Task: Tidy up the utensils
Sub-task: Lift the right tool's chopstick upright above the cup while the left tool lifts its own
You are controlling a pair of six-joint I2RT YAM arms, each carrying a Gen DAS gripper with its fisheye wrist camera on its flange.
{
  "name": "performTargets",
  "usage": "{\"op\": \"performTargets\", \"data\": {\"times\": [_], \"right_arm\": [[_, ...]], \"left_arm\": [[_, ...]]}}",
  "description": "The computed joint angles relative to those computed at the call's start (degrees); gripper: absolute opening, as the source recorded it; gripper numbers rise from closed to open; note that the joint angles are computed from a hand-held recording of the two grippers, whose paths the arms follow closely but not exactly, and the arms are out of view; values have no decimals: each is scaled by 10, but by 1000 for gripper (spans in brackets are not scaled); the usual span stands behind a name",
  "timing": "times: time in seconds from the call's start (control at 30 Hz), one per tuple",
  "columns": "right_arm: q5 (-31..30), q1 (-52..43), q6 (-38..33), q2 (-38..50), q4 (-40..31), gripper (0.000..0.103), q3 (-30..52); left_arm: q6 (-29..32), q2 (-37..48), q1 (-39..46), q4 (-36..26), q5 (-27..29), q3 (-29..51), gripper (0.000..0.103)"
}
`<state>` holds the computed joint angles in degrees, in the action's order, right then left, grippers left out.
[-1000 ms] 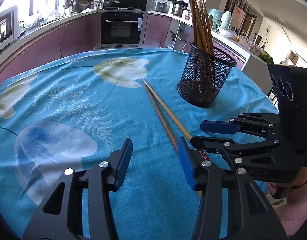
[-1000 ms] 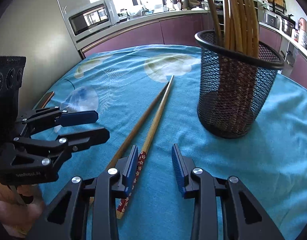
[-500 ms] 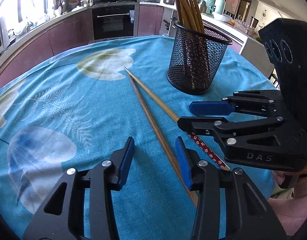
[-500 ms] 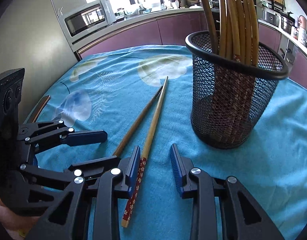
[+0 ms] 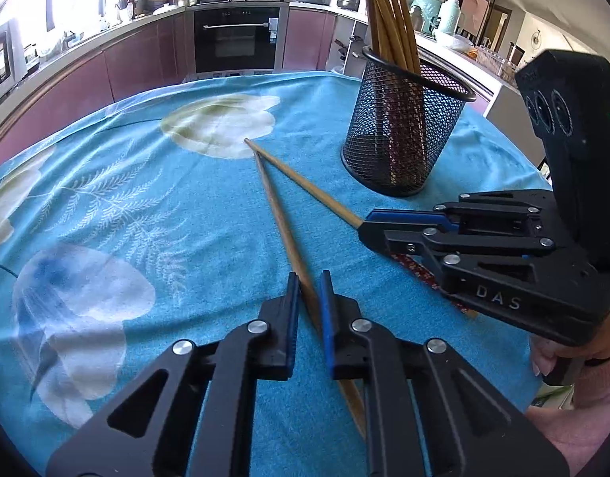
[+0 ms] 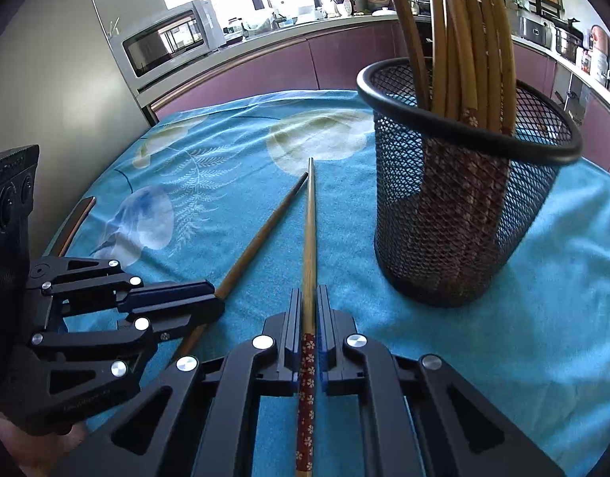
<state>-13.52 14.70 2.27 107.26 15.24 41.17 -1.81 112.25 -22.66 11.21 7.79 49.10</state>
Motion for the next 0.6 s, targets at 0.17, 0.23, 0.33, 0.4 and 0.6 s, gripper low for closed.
{"op": "performTargets", "data": {"times": [0.17, 0.23, 0.33, 0.4, 0.6], "right_arm": [[14, 5, -3, 0, -6, 7, 5], [19, 9, -4, 6, -7, 11, 14], [38, 19, -5, 20, -8, 13, 34], [49, 24, -5, 28, -8, 12, 44], [46, 22, 4, 36, 0, 6, 50]], "left_arm": [[1, 4, 4, -8, -9, 12, 15], [1, 11, 6, -15, -8, 26, 15], [2, 30, 6, -26, -12, 51, 17], [4, 40, 7, -33, -13, 67, 17], [-7, 53, 6, -35, -16, 83, 11]]}}
